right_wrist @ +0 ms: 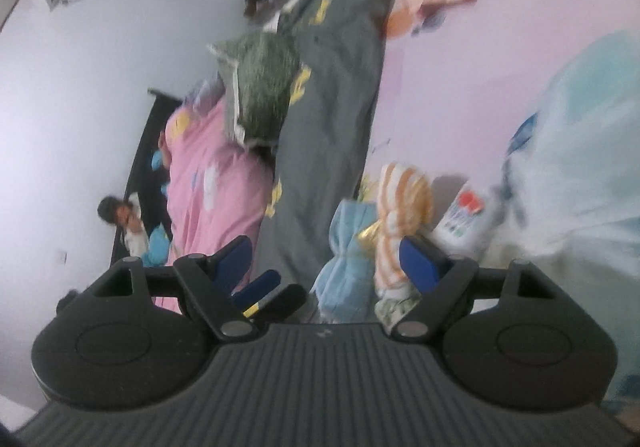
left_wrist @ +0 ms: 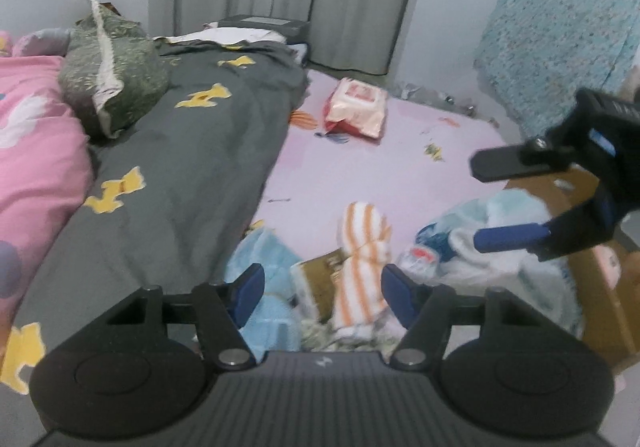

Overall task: Organize soft objects
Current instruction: 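Move the right tool toward the orange-striped towel on the mat, then close the right tool on the rolled light-blue towel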

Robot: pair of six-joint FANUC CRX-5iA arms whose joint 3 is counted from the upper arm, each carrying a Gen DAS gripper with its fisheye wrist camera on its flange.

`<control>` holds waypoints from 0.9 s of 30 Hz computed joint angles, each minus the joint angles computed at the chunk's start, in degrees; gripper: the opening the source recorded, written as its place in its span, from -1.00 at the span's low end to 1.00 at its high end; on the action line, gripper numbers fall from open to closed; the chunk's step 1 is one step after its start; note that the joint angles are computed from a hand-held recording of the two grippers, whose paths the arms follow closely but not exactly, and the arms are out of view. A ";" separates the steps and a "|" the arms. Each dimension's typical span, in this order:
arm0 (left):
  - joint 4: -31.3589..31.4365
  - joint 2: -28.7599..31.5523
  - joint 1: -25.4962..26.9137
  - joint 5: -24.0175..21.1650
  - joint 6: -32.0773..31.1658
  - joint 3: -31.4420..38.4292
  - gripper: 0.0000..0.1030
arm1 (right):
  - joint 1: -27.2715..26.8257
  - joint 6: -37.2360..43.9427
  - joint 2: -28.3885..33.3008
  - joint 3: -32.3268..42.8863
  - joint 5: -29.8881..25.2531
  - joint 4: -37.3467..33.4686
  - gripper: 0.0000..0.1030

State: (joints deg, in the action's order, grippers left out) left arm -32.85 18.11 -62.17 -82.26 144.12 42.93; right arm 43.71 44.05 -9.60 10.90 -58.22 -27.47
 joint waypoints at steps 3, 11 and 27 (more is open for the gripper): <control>-1.80 0.05 -1.12 -2.71 -0.01 -0.19 0.24 | 0.35 1.78 2.49 1.73 -0.36 -3.16 0.58; -1.08 -1.05 -1.53 -5.49 1.28 -3.26 0.02 | 1.71 5.84 8.78 4.54 -1.76 -12.51 0.58; 3.91 -5.43 1.97 -1.36 4.96 -12.35 -0.34 | 8.91 -1.81 15.54 6.36 -1.34 -2.43 0.49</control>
